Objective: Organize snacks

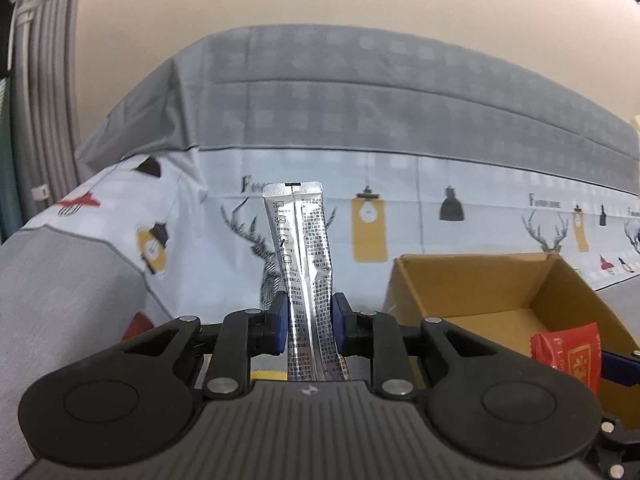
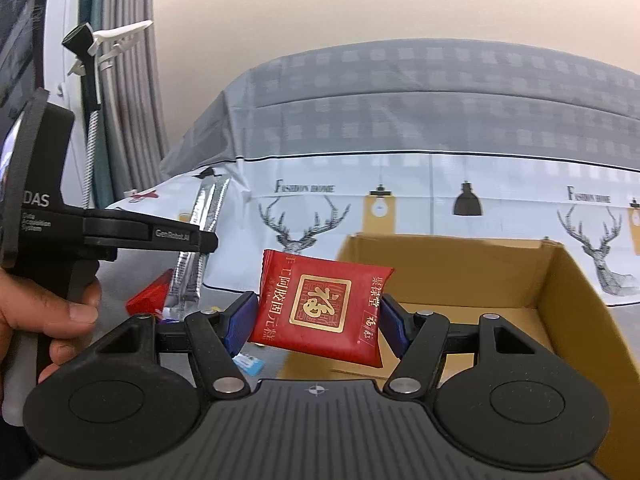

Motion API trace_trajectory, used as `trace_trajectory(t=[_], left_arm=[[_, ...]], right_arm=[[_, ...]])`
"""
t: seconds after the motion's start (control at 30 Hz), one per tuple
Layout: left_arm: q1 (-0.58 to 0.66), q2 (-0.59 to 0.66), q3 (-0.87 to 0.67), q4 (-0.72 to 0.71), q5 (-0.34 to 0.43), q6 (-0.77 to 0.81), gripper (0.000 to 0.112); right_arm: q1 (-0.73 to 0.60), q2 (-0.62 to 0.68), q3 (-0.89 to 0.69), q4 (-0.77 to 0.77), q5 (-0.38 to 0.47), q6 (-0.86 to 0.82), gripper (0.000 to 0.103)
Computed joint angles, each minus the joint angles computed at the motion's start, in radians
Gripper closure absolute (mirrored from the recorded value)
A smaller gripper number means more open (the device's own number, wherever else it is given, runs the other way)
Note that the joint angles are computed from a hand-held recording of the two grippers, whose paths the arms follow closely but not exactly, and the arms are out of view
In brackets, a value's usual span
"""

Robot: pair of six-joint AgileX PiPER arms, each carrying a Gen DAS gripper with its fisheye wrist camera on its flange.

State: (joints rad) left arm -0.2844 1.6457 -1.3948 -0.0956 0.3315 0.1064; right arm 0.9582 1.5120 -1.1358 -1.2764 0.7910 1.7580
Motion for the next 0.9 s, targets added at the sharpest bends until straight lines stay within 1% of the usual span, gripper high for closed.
trace_trajectory(t=[0.17,0.53,0.8,0.9], left_arm=[[-0.035,-0.012,0.027,-0.006,-0.053,0.015,0.088],[-0.078,-0.007,0.039,-0.125,-0.1,0.103,0.088],[-0.121,-0.01,0.058,-0.26,-0.136,0.231,0.088],[-0.138,-0.011,0.067,-0.339,-0.151,0.312,0.088]], right_arm=[[-0.001,-0.034,0.047,-0.006,0.024,0.02,0.035],[0.002,-0.073,0.099,-0.012,0.077,0.05,0.035],[0.002,-0.078,0.106,-0.002,0.13,0.065,0.035],[0.0,-0.075,0.101,0.009,0.148,0.06,0.035]])
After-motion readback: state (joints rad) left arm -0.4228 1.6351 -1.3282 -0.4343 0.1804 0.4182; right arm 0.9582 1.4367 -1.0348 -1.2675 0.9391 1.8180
